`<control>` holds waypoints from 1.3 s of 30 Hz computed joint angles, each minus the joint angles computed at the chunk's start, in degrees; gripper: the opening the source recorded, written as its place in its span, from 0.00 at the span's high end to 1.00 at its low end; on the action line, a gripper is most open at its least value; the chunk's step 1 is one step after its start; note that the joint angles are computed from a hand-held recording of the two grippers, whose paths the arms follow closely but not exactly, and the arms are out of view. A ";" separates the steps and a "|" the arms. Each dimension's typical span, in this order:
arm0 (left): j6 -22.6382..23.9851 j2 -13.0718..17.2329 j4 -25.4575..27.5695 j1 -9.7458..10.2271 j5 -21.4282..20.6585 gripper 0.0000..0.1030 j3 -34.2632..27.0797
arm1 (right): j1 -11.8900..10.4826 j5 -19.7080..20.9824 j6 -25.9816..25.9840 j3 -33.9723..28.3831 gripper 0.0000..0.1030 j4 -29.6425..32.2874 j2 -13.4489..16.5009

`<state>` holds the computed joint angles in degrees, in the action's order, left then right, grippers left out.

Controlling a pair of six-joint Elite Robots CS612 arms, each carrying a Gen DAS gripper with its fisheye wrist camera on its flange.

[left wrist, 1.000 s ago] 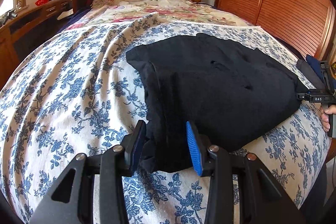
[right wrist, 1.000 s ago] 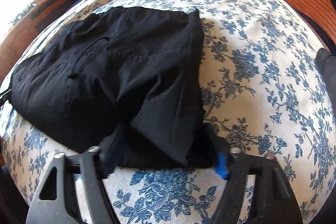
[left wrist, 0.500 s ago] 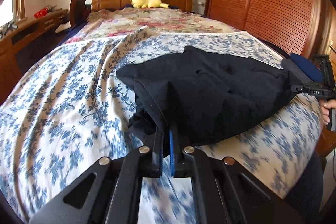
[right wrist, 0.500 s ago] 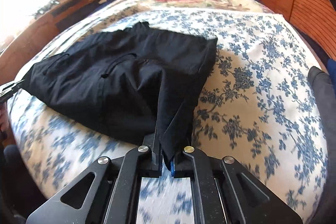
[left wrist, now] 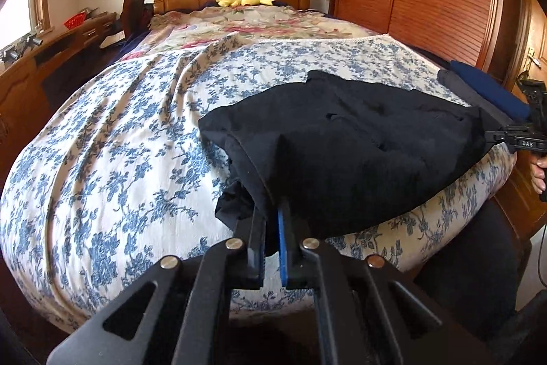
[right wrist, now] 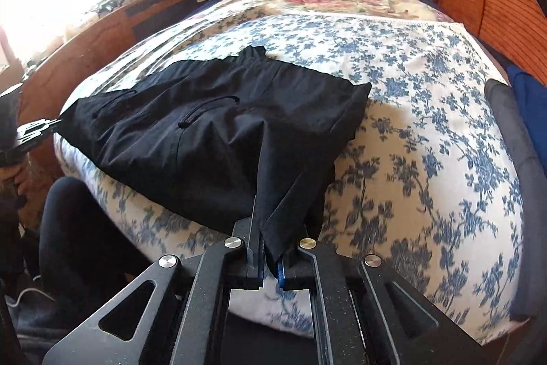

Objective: Fold large clothes

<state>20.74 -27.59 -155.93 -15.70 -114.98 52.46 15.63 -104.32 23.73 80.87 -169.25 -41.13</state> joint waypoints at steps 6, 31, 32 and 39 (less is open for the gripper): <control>-0.85 -0.03 0.36 -0.02 1.47 0.84 -0.31 | 1.00 -5.84 0.51 -1.56 0.83 3.14 0.21; -4.84 4.06 -1.95 -0.57 3.48 0.55 -8.63 | -0.21 -12.95 -6.25 -8.33 0.49 1.13 3.76; -5.14 4.28 -1.64 -0.53 3.37 0.55 -9.11 | -0.64 -12.84 -6.39 -8.89 0.49 1.57 4.12; -4.79 5.34 -0.01 -0.98 4.34 0.55 -11.86 | -4.98 -8.84 -5.73 -14.83 0.47 8.86 7.31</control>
<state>15.95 -22.25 -155.95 -16.68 -110.64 40.59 10.65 -113.15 18.00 66.05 -160.40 -33.82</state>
